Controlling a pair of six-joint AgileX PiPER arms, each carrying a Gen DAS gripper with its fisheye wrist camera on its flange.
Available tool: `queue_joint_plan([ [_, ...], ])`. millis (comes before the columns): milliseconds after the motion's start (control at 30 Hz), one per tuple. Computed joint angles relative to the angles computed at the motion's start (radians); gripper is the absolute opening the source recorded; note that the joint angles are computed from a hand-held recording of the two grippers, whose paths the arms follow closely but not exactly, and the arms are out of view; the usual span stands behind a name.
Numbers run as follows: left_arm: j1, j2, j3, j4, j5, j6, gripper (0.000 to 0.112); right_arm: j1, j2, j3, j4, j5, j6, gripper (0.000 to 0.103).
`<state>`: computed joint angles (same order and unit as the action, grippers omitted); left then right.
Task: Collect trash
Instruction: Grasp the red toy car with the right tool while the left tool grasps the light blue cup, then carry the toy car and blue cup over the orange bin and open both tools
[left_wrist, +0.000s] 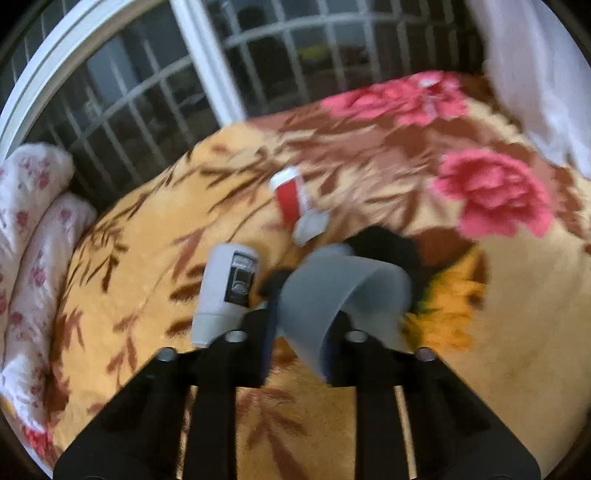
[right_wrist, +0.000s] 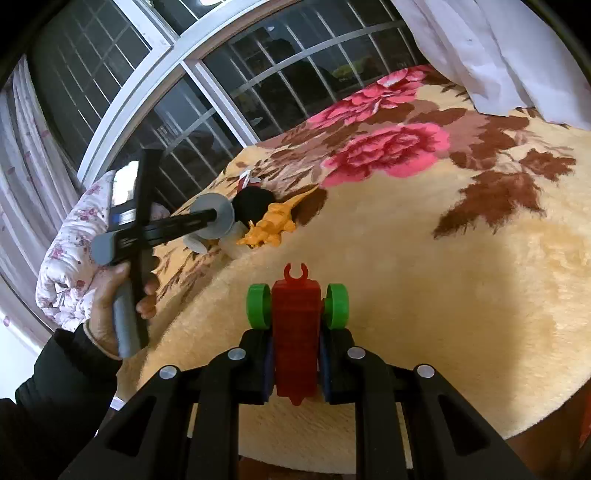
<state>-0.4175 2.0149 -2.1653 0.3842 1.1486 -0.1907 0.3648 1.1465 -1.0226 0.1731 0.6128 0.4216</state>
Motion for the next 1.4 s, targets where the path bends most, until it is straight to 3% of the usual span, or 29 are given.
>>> queue_joint_plan([
  [200,0.066,-0.079,0.067,-0.128,-0.044,-0.001,0.012,0.054,-0.016,-0.003,-0.107,0.002,0.102,0.019],
  [333,0.079,-0.278,0.281,-0.156,-0.134,0.008,0.012,0.097,-0.039,-0.012,-0.189,0.02,0.17,0.019],
  [567,0.088,-0.688,0.696,-0.266,-0.21,0.053,0.012,0.236,-0.067,-0.044,-0.317,0.075,0.279,0.019],
  [767,-0.093,-0.974,0.988,-0.104,-0.204,-0.104,0.012,0.429,-0.101,-0.073,-0.49,0.191,0.43,0.019],
  [900,-0.333,-1.119,1.13,0.047,-0.127,-0.28,0.012,0.578,-0.124,-0.069,-0.565,0.285,0.495,0.019],
  [1000,-0.53,-1.172,1.209,0.138,-0.038,-0.41,0.012,0.688,-0.134,-0.052,-0.596,0.349,0.53,0.019],
  [1133,-0.665,-1.213,1.315,0.131,0.009,-0.497,0.012,0.791,-0.126,-0.001,-0.562,0.392,0.559,0.019],
  [1267,-0.616,-1.214,1.433,0.032,-0.048,-0.442,0.012,0.843,-0.079,0.067,-0.514,0.389,0.574,0.019],
  [1400,-0.404,-1.175,1.518,-0.171,-0.156,-0.219,0.012,0.813,-0.018,0.148,-0.435,0.304,0.535,0.019],
])
